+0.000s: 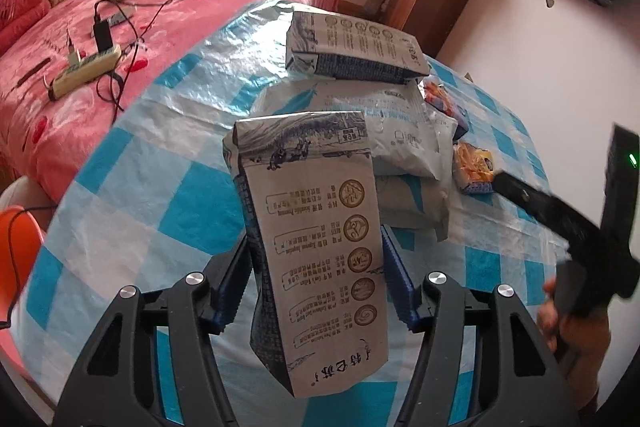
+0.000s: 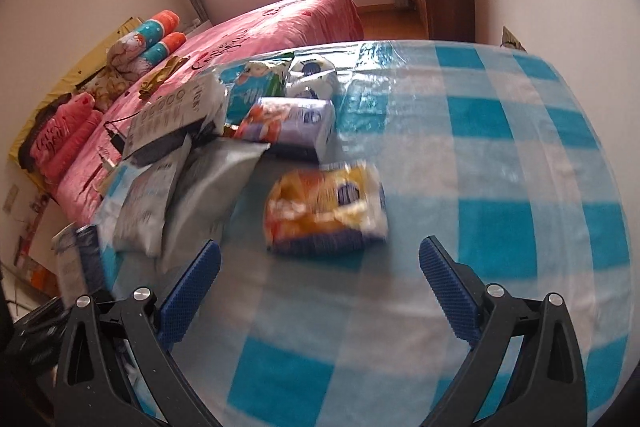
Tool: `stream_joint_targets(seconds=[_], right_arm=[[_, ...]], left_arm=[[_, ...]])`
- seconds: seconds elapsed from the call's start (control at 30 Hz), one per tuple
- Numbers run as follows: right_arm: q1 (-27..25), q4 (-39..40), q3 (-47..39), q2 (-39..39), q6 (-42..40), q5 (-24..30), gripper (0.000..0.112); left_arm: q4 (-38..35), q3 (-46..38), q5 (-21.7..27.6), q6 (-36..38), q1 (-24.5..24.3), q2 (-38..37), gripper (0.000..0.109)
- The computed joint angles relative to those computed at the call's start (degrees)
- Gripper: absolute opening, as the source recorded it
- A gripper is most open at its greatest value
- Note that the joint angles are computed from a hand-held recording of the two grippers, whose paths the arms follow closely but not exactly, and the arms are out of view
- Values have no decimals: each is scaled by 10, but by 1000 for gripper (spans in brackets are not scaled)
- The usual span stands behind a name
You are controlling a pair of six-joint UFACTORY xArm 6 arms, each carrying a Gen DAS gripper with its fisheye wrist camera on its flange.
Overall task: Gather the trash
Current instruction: 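Lift the white box with the left tool while the right tool grasps the yellow bread bag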
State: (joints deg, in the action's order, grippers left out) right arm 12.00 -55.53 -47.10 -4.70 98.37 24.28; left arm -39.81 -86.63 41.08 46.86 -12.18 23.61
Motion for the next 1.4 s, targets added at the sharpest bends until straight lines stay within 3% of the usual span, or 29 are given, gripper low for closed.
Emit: stream_joint_targets(seconds=[0.23,0.37,0.5,0.93,1.1,1.23,1.4], right_arm=[[19,38,-68,56,-79,89,97],[26,47,-91,82,-103,112,96],[32,48,-101,96,-105,137,82],[43,22,-92,81,-77,159,69],[57,10,-83,62,-52,179,57],[67,13,-83,58,-54,190,55],[79,10,-76,46,-37,195,46]], left_arm=[[-12,3,-18,50,3,-5,62],[-17,7,-32,76,4,-7,62],[-24,10,-41,95,8,-9,62],[-41,19,-55,142,19,-16,62],[-50,20,-63,154,23,-21,62],[-57,20,-72,165,29,-25,62],[-61,24,-93,178,36,-31,61]])
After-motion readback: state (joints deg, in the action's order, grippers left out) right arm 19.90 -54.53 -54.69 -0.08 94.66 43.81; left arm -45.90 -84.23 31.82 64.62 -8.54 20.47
